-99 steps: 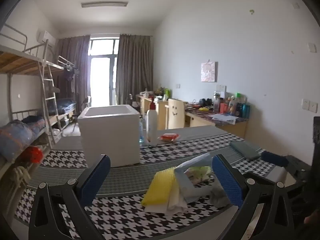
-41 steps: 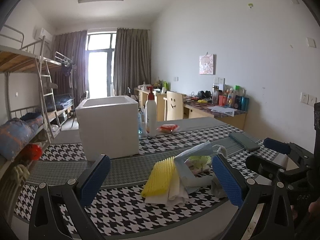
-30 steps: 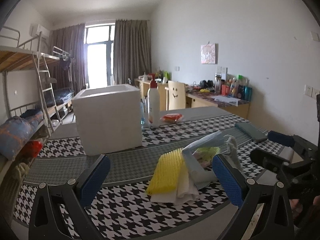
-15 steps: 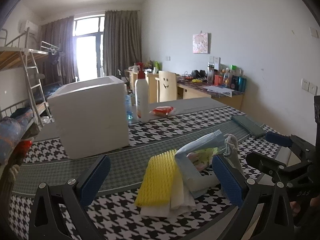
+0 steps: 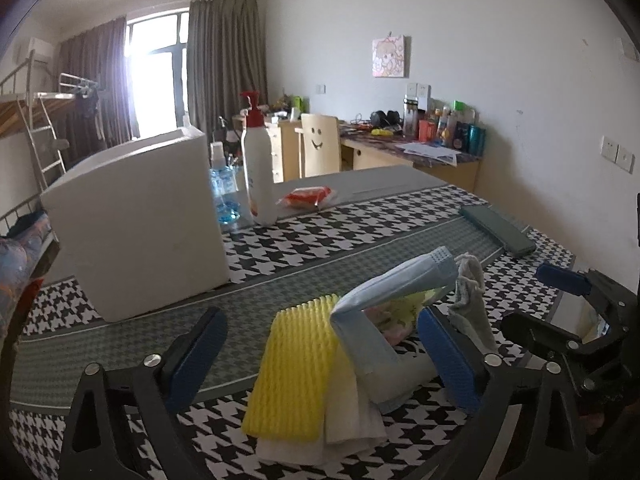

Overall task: Organize soft objects
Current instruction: 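Close the right gripper on the grey sock while the left grips the blue mask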

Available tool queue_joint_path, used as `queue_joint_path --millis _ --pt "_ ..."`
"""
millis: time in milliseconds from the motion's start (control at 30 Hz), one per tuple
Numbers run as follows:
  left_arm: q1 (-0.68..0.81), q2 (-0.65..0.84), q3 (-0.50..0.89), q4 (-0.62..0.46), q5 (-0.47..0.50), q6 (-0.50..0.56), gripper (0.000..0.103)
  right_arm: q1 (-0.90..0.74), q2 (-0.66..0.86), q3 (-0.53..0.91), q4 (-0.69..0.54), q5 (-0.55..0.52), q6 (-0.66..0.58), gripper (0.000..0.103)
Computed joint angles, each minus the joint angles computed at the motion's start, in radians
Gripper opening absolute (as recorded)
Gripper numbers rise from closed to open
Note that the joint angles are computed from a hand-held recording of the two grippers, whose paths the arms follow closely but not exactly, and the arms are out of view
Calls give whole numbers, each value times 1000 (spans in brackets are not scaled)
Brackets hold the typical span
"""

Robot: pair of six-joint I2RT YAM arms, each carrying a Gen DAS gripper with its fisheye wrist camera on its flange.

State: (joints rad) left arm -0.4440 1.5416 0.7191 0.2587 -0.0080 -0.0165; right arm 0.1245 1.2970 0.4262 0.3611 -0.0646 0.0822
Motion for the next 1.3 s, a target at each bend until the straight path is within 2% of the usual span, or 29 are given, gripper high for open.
queue_joint_path --millis 400,467,600,667,767,867,933,1067,1200,1300 --pt "-31 138 121 -74 -24 9 71 -49 66 30 -2 -51 1 102" --pt "-28 157 139 -87 -14 6 62 -60 84 37 1 -65 -2 102" --pt "-24 191 168 -105 -6 -4 57 -59 106 37 8 -62 -16 102" --pt "-26 202 177 -112 -6 -8 49 -65 114 37 11 -71 -19 102" --pt "-31 209 184 -111 -5 -6 46 -78 128 38 18 -92 -19 101" --pt "-30 210 190 -113 8 -4 36 -87 154 53 10 -109 -24 95" --pt "-29 215 194 -115 9 -2 29 -90 170 64 0 -120 -29 86" --pt "-22 222 200 -124 33 -8 16 -92 195 72 -6 -148 -33 79" --pt "-24 220 195 -117 44 -2 11 -95 219 85 -26 -180 -37 71" --pt "-28 221 198 -121 46 -3 11 -92 236 97 -51 -192 -46 54"
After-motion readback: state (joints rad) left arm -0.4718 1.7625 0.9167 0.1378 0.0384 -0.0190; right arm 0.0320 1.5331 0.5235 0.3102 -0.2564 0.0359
